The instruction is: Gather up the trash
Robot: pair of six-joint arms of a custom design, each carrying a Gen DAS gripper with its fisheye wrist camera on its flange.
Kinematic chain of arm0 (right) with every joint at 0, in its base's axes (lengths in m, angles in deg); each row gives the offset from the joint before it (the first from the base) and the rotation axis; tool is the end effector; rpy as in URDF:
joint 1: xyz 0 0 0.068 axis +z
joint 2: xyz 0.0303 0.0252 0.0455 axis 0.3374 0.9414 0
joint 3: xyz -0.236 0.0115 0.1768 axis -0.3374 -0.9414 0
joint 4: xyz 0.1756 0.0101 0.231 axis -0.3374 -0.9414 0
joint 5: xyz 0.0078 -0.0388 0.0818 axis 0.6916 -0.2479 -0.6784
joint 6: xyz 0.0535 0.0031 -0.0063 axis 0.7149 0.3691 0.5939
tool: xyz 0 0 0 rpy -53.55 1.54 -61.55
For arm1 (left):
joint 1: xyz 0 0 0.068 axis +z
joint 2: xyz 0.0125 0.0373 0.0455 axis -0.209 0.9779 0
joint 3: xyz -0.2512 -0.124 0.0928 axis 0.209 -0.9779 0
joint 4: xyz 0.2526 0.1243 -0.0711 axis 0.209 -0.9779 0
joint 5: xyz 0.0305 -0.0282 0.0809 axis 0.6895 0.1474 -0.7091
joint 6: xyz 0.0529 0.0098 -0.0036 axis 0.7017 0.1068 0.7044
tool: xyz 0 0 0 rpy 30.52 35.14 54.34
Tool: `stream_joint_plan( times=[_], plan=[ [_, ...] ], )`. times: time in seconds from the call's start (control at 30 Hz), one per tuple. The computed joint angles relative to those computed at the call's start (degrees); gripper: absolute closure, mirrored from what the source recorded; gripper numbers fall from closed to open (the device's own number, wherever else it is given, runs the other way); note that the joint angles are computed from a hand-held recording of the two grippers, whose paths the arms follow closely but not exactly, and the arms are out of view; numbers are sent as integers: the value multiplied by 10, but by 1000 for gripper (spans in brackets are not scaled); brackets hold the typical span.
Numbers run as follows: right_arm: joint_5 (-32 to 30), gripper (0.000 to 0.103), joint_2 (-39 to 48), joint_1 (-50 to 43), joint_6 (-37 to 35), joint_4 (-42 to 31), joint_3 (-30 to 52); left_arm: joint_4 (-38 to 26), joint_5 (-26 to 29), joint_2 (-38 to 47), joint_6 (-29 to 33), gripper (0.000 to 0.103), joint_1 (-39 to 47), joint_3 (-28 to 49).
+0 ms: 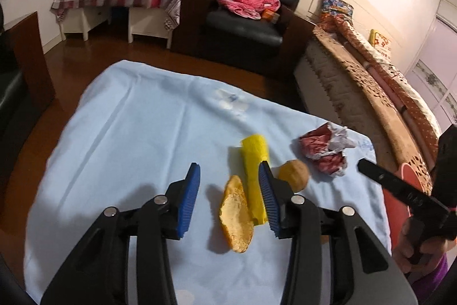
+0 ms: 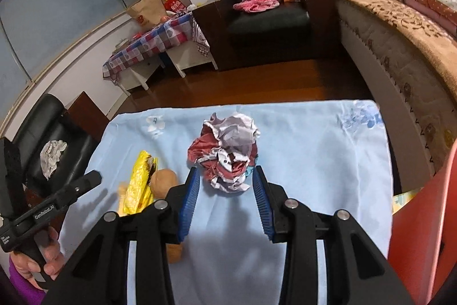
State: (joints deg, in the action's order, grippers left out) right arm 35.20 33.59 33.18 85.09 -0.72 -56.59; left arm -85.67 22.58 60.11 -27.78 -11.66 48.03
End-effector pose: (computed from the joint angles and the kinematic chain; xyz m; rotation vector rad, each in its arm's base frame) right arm 0.2327 0.0562 0.1476 0.3229 2.3430 0.3877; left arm 0.2814 -0.0131 0.1837 0.2915 2.4211 -0.4954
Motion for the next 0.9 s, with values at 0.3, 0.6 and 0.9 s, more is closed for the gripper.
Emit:
stream_joint_plan(
  times=[0.3, 0.6, 0.9],
  plan=[
    [-24, 65, -28, 62, 32, 11, -17, 12, -35, 49, -5, 61, -35, 5],
    [-5, 65, 39, 154, 29, 25, 45, 54, -39, 38, 35, 77, -20, -50],
    [46, 65, 163, 200, 19, 9, 148, 47, -25, 2, 64, 101, 30, -77]
  ],
)
